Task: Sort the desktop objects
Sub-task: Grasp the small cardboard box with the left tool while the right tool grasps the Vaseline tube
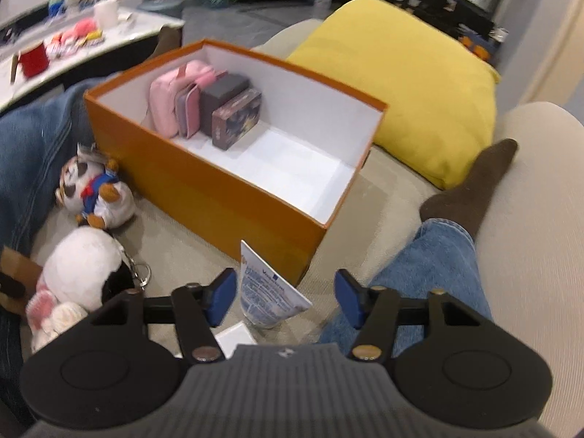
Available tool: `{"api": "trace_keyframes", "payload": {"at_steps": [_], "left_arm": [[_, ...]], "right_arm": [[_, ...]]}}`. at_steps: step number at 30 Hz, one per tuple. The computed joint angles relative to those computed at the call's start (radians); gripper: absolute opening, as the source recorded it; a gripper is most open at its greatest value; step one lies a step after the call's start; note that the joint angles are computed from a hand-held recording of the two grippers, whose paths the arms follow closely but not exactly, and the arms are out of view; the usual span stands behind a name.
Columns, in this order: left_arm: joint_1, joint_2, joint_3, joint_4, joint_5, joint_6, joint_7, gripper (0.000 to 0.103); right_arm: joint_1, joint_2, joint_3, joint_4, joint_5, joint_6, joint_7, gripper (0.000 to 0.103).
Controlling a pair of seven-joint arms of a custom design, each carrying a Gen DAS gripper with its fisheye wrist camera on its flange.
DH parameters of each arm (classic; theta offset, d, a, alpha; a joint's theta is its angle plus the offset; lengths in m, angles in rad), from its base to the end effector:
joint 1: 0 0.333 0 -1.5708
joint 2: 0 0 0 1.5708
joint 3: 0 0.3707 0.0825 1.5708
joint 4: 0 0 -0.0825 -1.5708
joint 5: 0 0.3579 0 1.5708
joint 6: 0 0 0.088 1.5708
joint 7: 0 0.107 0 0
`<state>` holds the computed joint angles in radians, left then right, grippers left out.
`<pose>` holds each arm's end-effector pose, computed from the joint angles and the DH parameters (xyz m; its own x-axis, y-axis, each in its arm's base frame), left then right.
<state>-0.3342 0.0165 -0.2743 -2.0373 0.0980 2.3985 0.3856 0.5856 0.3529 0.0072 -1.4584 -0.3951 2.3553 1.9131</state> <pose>0.4627 -0.3203 0.5385 0.4487 -0.8486 0.2801 -0.8365 -0.5092 -0.2025 0.5871 0.3880 0.6022 0.3736 -0.9071 0.1938 -0.7148 -0.4147 -0.5631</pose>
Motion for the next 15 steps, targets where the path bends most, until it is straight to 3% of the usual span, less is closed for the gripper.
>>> {"api": "trace_keyframes", "payload": {"at_steps": [2, 7, 15], "left_arm": [[0.002, -0.011, 0.002, -0.011, -0.004, 0.015, 0.004, 0.056], [0.015, -0.018, 0.011, -0.007, 0.007, 0.026, 0.024, 0.056], [0.018, -0.040, 0.009, 0.008, 0.065, 0.032, 0.034, 0.056]], "right_arm": [[-0.009, 0.018, 0.012, 0.030, 0.030, -0.036, -0.041, 0.047], [-0.002, 0.041, 0.015, 0.071, 0.071, -0.094, -0.081, 0.016], [0.034, 0.005, -0.010, 0.028, 0.000, -0.072, 0.033, 0.010]]}}
